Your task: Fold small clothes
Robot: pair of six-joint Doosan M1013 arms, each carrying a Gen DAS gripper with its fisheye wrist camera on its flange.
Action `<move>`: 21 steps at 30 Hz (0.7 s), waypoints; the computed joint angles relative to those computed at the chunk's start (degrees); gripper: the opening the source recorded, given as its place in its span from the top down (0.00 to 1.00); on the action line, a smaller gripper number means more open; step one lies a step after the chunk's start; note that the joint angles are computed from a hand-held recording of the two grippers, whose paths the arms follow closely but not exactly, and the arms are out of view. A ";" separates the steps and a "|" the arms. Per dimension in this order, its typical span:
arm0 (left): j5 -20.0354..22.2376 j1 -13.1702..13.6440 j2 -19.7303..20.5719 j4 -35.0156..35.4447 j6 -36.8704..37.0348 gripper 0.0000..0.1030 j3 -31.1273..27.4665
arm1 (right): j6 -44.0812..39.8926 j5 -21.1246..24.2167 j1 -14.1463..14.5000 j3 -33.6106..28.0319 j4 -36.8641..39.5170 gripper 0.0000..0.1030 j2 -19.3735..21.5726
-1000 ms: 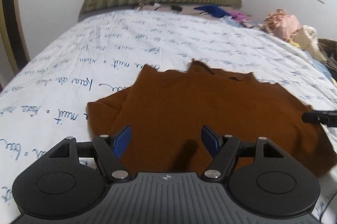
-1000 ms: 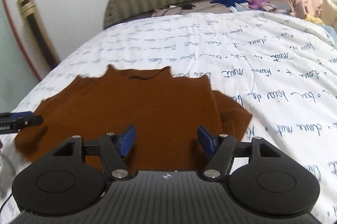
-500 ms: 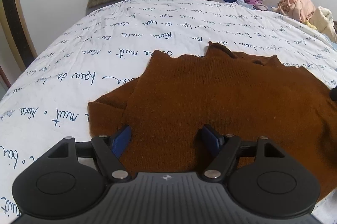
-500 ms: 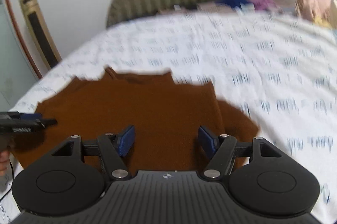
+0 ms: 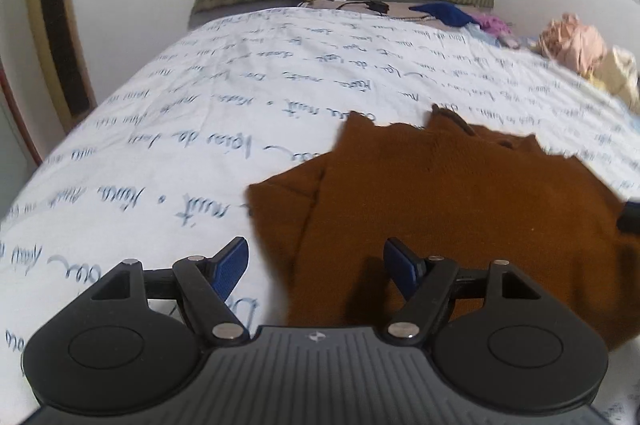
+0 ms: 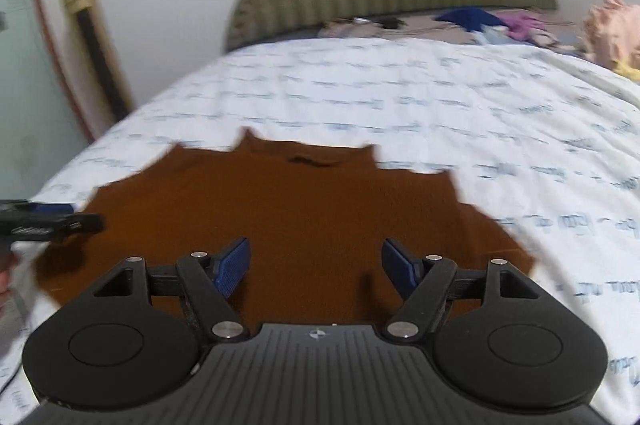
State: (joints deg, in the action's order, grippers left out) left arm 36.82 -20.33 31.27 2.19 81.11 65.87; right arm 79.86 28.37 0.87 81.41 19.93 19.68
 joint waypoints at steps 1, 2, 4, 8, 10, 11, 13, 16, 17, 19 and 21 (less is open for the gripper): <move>0.04 0.29 -0.28 -0.39 -0.67 0.28 0.44 | -2.92 0.38 0.18 0.18 3.33 0.30 -0.18; -0.15 0.50 -0.63 -0.79 -0.65 0.28 1.09 | -6.15 1.43 0.36 -0.03 6.99 0.30 -0.11; -0.45 0.60 -1.30 -0.53 -0.10 0.28 2.49 | -10.70 3.17 1.39 -0.43 11.63 0.30 0.32; 0.23 0.61 -1.84 -0.19 -0.24 0.25 4.23 | -15.11 5.02 4.45 -3.94 13.72 0.30 2.77; 0.44 1.14 -1.65 -2.56 0.29 0.23 4.27 | -14.17 7.04 5.71 -7.09 13.24 0.30 4.97; 1.21 1.56 -1.37 -4.55 1.01 0.23 3.73 | -13.45 8.68 6.30 -8.83 12.85 0.30 6.20; 2.71 2.52 -0.99 -9.28 2.96 0.23 2.72 | -9.37 12.91 7.66 -12.29 7.19 0.28 8.63; 2.11 3.84 -1.01 -14.56 6.73 0.23 2.16 | -7.85 12.62 8.75 -12.87 3.40 0.21 9.36; 2.06 4.14 -0.90 -14.72 7.13 0.24 1.66 | -7.59 12.51 8.81 -12.71 3.32 0.22 8.98; 2.23 4.44 -0.40 -13.12 6.19 0.24 0.30 | -9.57 10.06 8.67 -11.10 5.28 0.23 7.49; 1.97 4.58 0.29 -11.64 5.99 0.24 -1.16 | -12.34 7.49 8.49 -9.22 8.10 0.23 5.86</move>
